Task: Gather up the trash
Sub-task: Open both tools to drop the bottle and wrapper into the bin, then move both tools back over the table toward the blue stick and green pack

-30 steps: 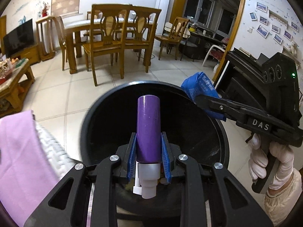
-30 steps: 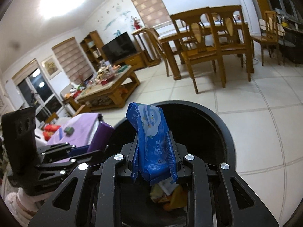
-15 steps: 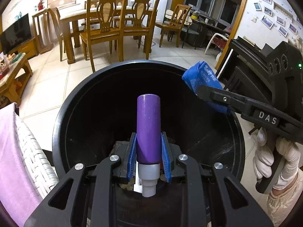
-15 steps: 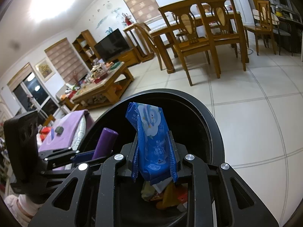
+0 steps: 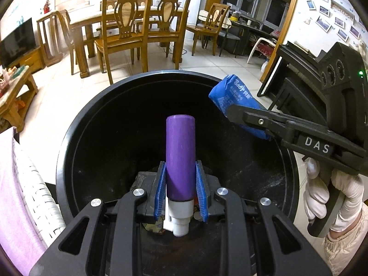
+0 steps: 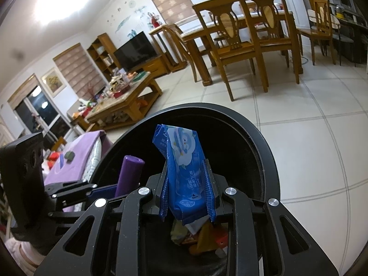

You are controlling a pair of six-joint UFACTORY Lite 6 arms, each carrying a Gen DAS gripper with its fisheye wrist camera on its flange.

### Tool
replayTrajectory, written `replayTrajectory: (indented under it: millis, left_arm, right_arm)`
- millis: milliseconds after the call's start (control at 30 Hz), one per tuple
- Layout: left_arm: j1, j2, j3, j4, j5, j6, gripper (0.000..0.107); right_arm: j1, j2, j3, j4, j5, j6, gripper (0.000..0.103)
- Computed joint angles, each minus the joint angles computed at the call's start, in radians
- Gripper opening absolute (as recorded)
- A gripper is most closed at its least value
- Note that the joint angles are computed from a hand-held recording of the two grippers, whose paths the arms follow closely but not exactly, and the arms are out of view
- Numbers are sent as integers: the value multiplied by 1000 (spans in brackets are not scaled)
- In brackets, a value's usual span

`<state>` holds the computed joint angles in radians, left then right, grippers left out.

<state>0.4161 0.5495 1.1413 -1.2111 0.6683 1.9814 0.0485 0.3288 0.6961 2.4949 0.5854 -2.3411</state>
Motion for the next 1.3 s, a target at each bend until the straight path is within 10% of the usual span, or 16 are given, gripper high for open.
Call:
replayTrajectory:
  millis: [300,400,667,1300]
  left_arm:
    - [15,-2,10,15,11,-15,30]
    - [31,-22,-7,-2,13,5,54]
    - [126,-64,-17,6,70,34,71]
    - [538,-56,119,-68,229,195,90]
  right_arm:
    - [59,-12,14,47,-35,-3,41]
    - [60,-10,8,57,-20,-8,45]
    - [121,0,37,130,-48,-32,63]
    - [517,122,343,493,-240,-223,76]
